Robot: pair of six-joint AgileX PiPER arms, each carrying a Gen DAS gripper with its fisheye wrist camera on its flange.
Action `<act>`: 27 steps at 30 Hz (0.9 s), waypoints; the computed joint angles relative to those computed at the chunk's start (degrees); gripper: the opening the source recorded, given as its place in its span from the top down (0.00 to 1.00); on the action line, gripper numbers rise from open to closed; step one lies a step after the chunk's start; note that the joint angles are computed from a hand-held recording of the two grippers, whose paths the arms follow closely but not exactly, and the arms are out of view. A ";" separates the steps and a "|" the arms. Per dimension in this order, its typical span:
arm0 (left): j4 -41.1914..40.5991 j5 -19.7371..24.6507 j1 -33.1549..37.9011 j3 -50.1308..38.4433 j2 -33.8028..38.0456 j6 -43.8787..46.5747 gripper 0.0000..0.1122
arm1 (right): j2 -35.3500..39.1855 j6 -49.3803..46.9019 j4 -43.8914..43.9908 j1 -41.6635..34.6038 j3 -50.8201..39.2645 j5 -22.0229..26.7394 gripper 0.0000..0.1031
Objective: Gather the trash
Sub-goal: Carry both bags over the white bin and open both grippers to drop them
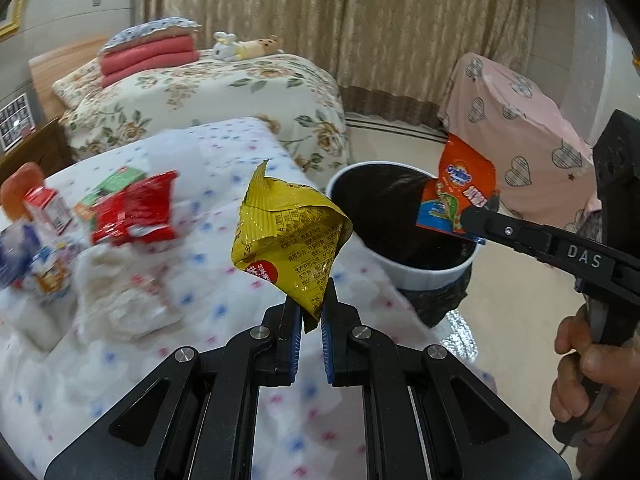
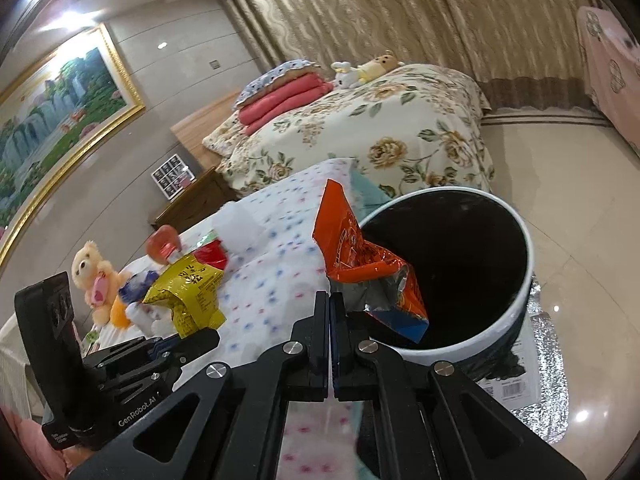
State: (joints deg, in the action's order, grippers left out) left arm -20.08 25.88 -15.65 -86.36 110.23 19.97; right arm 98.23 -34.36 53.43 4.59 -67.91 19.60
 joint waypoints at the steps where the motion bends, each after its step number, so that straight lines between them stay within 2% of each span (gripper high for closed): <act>1: 0.47 0.84 -0.42 -1.47 0.92 -0.28 0.93 | 0.31 -0.38 0.50 -0.56 -0.17 0.38 1.00; 7: 3.65 4.20 -3.13 -9.04 5.46 -3.08 0.93 | 3.09 -2.80 3.41 -4.46 -2.59 3.63 1.00; 11: 5.77 6.64 -4.37 -14.76 8.85 -5.23 0.93 | 4.89 -1.69 2.46 -6.35 -4.93 5.87 1.00; 17: 7.41 12.73 -5.32 -25.05 14.64 -7.54 0.93 | 7.76 0.14 0.72 -8.17 -8.87 8.63 1.00; 27: 7.82 18.59 -5.90 -35.52 20.62 -8.77 0.93 | 10.95 2.64 -1.10 -10.05 -12.86 11.70 1.00</act>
